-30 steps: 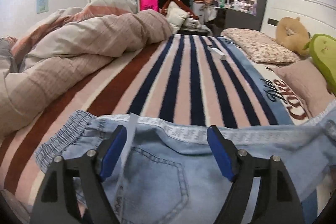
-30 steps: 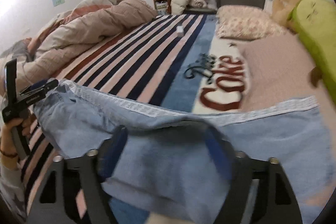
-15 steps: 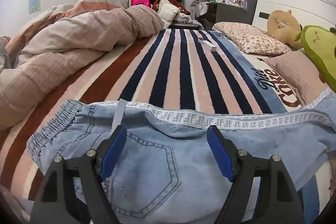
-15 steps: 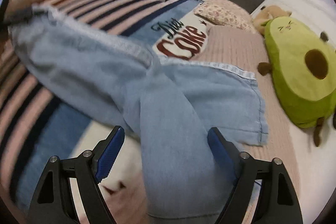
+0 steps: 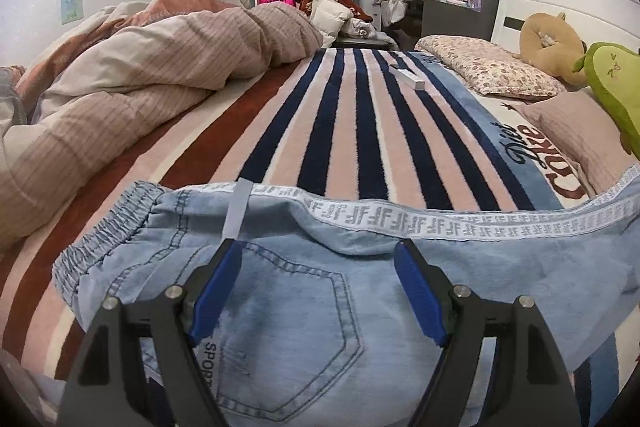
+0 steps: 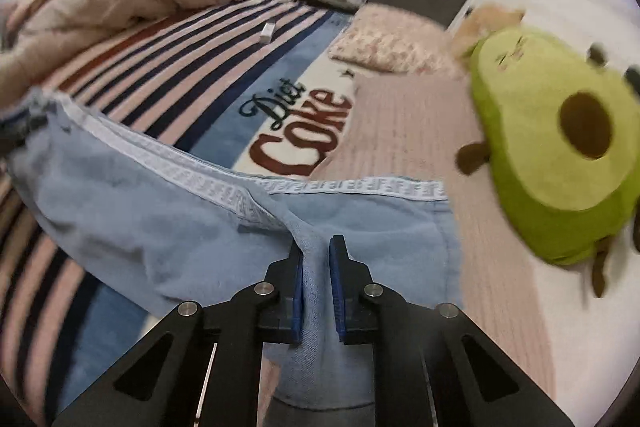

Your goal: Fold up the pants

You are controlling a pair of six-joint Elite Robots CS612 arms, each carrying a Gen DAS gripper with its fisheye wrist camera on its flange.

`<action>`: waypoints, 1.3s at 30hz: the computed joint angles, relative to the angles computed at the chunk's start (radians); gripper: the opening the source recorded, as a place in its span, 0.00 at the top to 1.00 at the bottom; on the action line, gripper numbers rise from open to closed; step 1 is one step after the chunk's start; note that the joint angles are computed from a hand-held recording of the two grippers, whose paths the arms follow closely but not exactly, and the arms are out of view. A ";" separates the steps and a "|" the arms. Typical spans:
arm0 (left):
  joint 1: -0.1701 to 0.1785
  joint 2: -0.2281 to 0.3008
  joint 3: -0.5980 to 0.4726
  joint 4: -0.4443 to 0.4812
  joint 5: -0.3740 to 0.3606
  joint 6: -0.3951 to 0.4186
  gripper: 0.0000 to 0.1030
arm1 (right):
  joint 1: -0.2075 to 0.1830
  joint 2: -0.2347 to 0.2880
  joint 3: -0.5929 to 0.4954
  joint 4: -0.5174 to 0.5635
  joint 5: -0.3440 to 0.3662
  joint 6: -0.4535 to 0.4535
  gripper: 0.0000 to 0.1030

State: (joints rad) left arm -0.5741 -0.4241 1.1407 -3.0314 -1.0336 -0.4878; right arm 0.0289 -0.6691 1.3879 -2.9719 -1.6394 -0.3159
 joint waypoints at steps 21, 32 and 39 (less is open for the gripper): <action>-0.007 0.017 -0.022 0.024 0.027 -0.002 0.27 | -0.030 0.024 -0.042 -0.166 -0.040 0.089 0.37; -0.006 0.005 0.003 -0.020 0.011 -0.004 0.27 | -0.078 -0.067 0.185 -0.095 0.233 0.413 0.34; -0.003 0.001 0.012 -0.033 0.000 -0.018 0.27 | -0.080 -0.031 0.161 -0.101 0.262 0.525 0.26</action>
State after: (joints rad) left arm -0.5768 -0.4229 1.1523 -3.0644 -1.0337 -0.5055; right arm -0.0506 -0.6997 1.5487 -3.0731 -1.3773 0.2095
